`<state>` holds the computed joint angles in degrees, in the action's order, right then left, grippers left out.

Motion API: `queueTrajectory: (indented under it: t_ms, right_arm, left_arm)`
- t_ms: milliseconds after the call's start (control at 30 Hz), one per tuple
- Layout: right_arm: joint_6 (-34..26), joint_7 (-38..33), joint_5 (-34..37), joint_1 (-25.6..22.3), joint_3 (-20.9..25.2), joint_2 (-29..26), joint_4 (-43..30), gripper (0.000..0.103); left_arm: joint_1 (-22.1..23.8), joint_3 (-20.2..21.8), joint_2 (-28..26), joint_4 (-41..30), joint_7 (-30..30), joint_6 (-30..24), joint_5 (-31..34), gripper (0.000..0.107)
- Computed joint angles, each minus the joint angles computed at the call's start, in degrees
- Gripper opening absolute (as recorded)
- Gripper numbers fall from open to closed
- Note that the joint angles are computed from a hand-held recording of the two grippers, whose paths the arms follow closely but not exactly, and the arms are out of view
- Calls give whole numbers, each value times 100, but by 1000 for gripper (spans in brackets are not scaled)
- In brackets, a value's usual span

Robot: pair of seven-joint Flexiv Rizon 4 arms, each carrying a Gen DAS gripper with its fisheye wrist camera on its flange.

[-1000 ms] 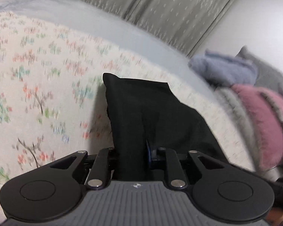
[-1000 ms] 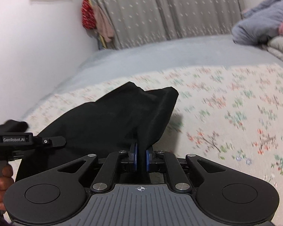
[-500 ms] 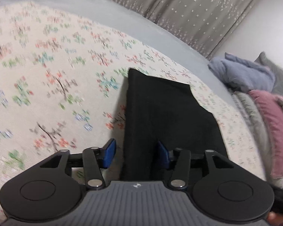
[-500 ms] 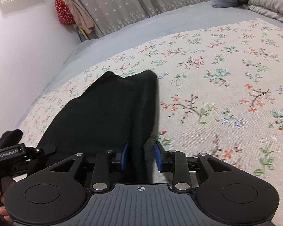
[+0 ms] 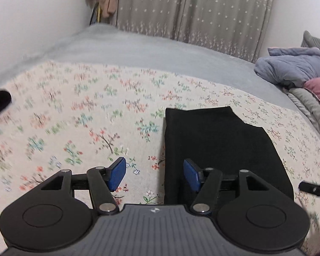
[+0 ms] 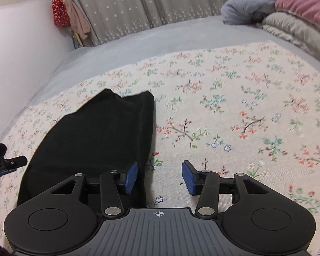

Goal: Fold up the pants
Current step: 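Release the pants and pull both grippers back from the folded stack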

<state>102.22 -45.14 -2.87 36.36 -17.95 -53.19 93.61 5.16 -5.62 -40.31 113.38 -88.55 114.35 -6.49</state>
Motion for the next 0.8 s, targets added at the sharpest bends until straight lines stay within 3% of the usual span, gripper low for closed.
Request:
queueTrajectory:
  t_ms: [133,333,567,700,800]
  right_arm:
    - [294,-149,154,366,-313,215,333,46]
    - [527,-630,509,970,-634,538,802,46]
    - [844,-1065,1094,1500,-867,792,1214,46]
    - [1090,-1473,1717,2270,-1457,922,1588,47]
    - [1349,-1852,2040,2647,-1608,1117,1856,54]
  left_arm:
    - [-630,549,129,148,180,267,-326,60]
    - [-1049,776,223,368,462,484,-704,61]
    - [-1071,686,483,864,518,793,-742,61]
    - [-990,643,871,1378,383,1087,-646,62]
    - [-1067,729,1115,1758,233,1615,-754,68]
